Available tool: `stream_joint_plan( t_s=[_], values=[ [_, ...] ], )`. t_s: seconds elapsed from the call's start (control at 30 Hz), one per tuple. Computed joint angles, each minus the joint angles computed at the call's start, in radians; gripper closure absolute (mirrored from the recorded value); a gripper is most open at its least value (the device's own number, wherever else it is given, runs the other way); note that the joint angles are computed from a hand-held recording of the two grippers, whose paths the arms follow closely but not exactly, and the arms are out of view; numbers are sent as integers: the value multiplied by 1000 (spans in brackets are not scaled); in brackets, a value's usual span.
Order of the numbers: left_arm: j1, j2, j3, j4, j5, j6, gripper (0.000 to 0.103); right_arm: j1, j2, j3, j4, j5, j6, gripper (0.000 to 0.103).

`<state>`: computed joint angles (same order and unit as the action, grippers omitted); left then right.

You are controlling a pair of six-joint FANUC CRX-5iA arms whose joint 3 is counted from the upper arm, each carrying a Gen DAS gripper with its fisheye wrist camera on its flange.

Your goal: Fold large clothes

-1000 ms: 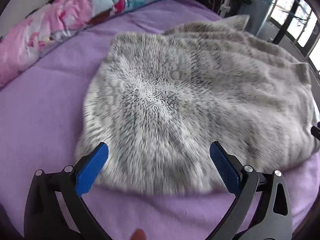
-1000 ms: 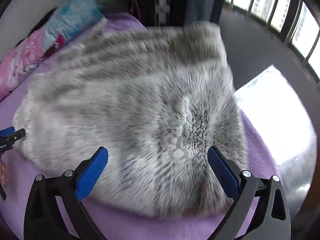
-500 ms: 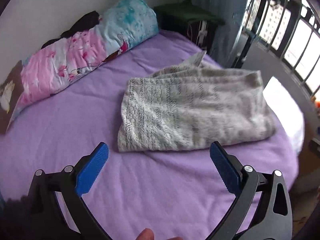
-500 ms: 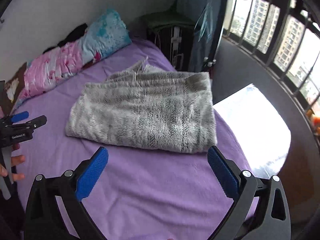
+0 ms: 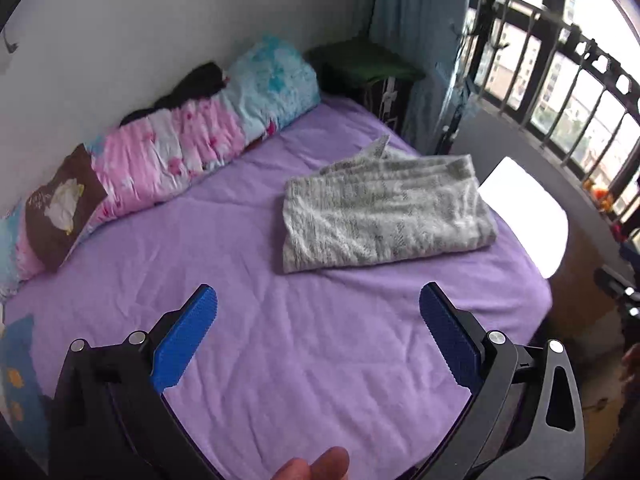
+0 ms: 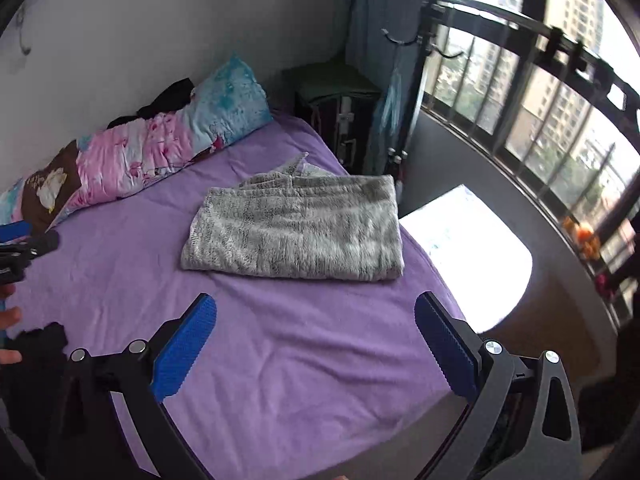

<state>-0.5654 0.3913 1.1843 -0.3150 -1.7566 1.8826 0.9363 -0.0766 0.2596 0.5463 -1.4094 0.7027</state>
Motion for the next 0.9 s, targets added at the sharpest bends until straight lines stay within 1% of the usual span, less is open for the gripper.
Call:
stream_joint_plan(
  t_s=[0.07, 0.2, 0.23, 0.33, 0.43, 0.47, 0.57, 0.77, 0.9],
  values=[
    [-10, -12, 32, -2, -33, 15, 6, 50, -23, -2, 38, -40, -25, 5],
    [-48, -30, 80, -28, -78, -2, 6, 140, -44, 14, 78, -114, -74, 5],
    [-61, -42, 80, -34, -88, 10, 6, 160, -48, 15, 89, -124, -80, 5],
    [-69, -70, 46, 5, -87, 44, 6, 233, -58, 22, 120, -162, -117, 5],
    [-90, -137, -49, 30, -16, 78, 6, 289, -56, 23, 158, -187, -120, 5],
    [-99, -147, -62, 32, -14, 89, 6, 308, -56, 24, 172, -196, -116, 6],
    [-134, -133, -29, 6, -62, 84, 6, 350, -58, 34, 194, -217, -127, 5],
    [-181, -121, 24, -14, -102, 65, 6, 415, -70, 39, 230, -251, -173, 6],
    [-198, -114, 53, -29, -117, 46, 6, 425, -73, 39, 231, -260, -194, 6]
  ],
)
